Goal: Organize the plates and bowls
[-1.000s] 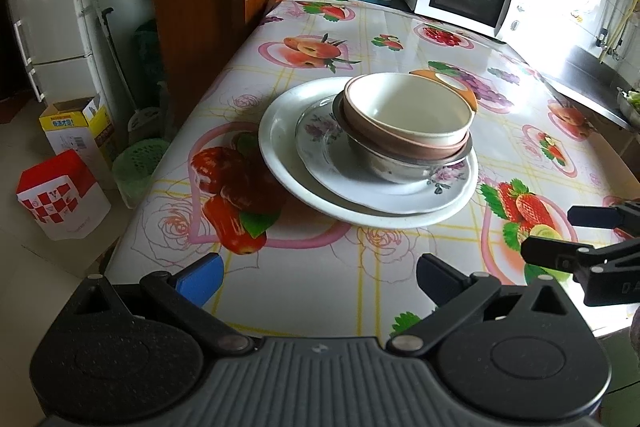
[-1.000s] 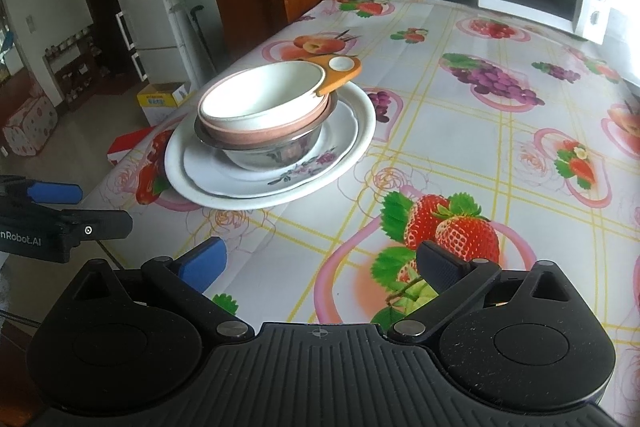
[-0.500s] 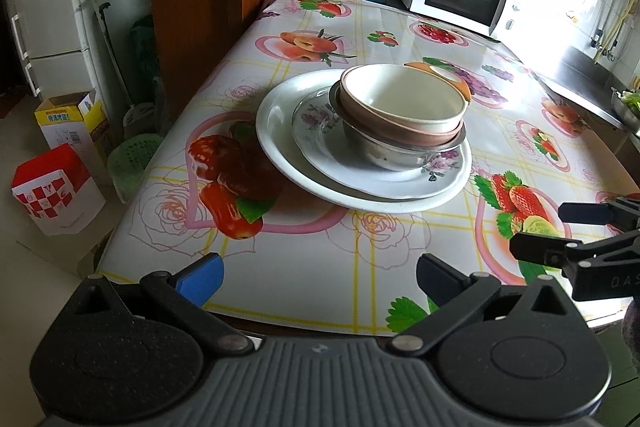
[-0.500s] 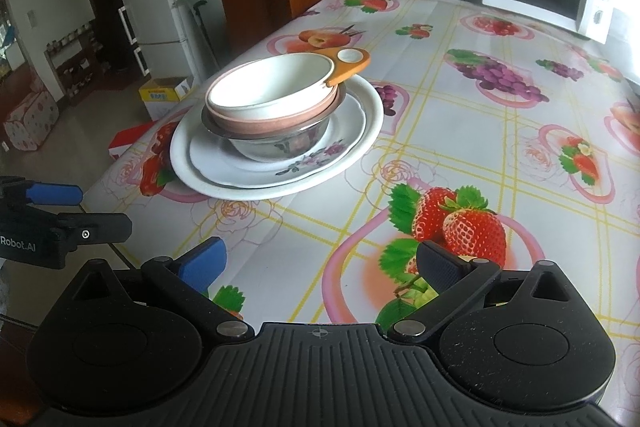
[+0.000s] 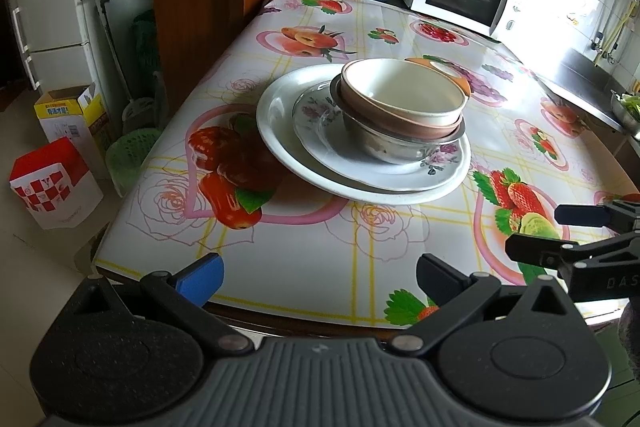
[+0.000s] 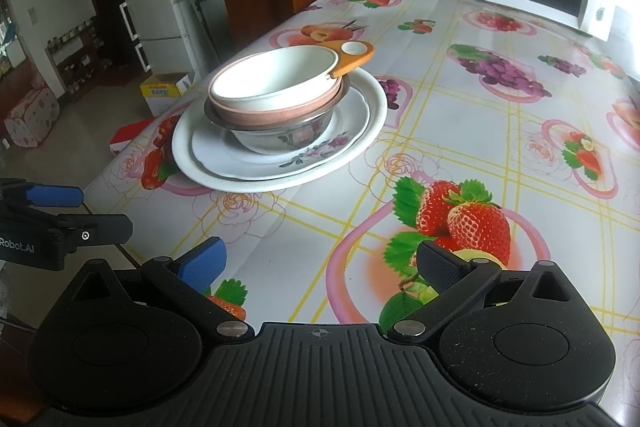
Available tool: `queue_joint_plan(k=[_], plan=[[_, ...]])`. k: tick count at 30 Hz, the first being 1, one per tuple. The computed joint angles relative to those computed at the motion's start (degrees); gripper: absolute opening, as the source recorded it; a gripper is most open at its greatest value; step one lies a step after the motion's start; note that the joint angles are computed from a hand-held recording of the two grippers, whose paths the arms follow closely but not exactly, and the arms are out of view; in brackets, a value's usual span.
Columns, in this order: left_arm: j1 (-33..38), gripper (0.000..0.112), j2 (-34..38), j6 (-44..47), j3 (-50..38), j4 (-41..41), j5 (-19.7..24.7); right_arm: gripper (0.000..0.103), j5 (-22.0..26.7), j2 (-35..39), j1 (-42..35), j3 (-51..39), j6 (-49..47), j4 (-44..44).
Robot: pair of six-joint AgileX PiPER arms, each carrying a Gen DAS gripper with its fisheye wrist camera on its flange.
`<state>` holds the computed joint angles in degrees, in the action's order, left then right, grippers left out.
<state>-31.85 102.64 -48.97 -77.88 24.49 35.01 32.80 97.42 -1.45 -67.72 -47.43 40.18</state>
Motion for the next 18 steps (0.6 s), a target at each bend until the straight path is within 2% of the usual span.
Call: queue_joint_plan(k=[18], plan=[[0.1, 0.103, -0.33, -0.31, 0.74, -0.09, -0.23, 0.102, 0.23, 0.34, 0.26, -0.77, 0.19, -1.13]])
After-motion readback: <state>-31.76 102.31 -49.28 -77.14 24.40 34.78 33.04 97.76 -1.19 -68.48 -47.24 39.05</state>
